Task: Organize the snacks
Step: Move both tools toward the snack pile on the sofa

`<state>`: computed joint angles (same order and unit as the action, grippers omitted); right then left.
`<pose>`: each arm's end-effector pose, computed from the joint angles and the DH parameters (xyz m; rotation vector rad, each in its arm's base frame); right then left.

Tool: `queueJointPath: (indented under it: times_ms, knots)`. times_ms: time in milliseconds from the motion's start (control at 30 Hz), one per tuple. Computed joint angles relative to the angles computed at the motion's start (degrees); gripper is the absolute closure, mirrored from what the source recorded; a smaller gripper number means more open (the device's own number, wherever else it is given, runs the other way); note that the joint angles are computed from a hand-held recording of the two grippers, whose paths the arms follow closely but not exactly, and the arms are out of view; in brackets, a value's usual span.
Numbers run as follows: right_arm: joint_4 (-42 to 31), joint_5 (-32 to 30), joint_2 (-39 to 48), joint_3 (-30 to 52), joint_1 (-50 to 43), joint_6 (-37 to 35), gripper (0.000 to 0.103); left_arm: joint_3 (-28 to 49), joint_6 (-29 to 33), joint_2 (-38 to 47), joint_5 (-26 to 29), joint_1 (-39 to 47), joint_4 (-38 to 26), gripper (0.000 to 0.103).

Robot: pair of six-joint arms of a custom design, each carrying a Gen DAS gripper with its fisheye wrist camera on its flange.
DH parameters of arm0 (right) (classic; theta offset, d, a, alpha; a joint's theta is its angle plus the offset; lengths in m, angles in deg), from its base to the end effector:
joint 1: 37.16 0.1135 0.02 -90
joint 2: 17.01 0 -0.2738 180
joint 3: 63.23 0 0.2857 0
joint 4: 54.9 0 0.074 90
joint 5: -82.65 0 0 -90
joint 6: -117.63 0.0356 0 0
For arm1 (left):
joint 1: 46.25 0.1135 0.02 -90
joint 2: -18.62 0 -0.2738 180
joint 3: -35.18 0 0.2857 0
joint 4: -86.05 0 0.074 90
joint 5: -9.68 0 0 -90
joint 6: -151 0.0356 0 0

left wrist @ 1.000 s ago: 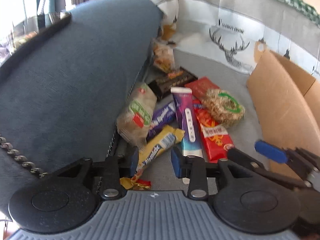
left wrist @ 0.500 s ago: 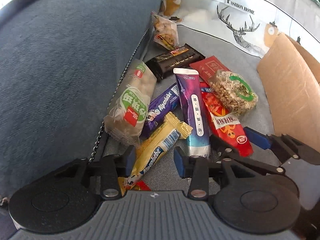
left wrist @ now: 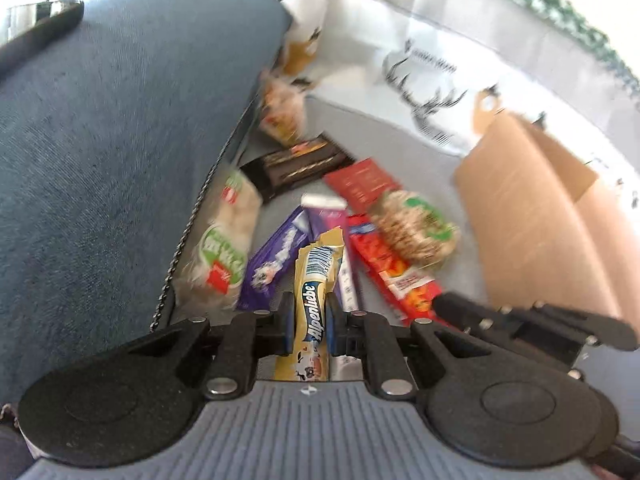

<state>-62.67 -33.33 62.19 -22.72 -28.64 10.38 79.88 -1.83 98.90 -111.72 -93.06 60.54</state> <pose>0.2595 0.0546 0.1270 -0.7241 2.2090 0.4621 0.1891 -0.1744 0.1258 -0.5091 2.3638 -0.1176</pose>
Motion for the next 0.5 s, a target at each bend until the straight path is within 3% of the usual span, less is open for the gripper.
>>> queueJointPath:
  times_ms: [133, 300, 433, 500]
  knots:
    - [-4.41, -1.29, -4.92, -1.62, -0.85, -1.97, 0.103, -2.01, 2.04, -3.36, 2.49, -0.63, 2.52, 0.087]
    - [-5.58, 0.32, -10.18, -4.75, -0.54, -4.26, 0.098, -0.71, 0.19, -4.81, 0.47, -3.16, -1.45, 0.087]
    - [-2.63, 2.01, -9.52, -5.63, 0.32, -2.57, 0.057, 0.28, -1.3, -3.74, 0.38, -3.26, -3.34, 0.087]
    - [-0.34, 2.83, -8.36, -5.84, 0.86, -1.63, 0.049, 0.47, -1.35, -3.2, 1.44, -1.98, -3.34, 0.087]
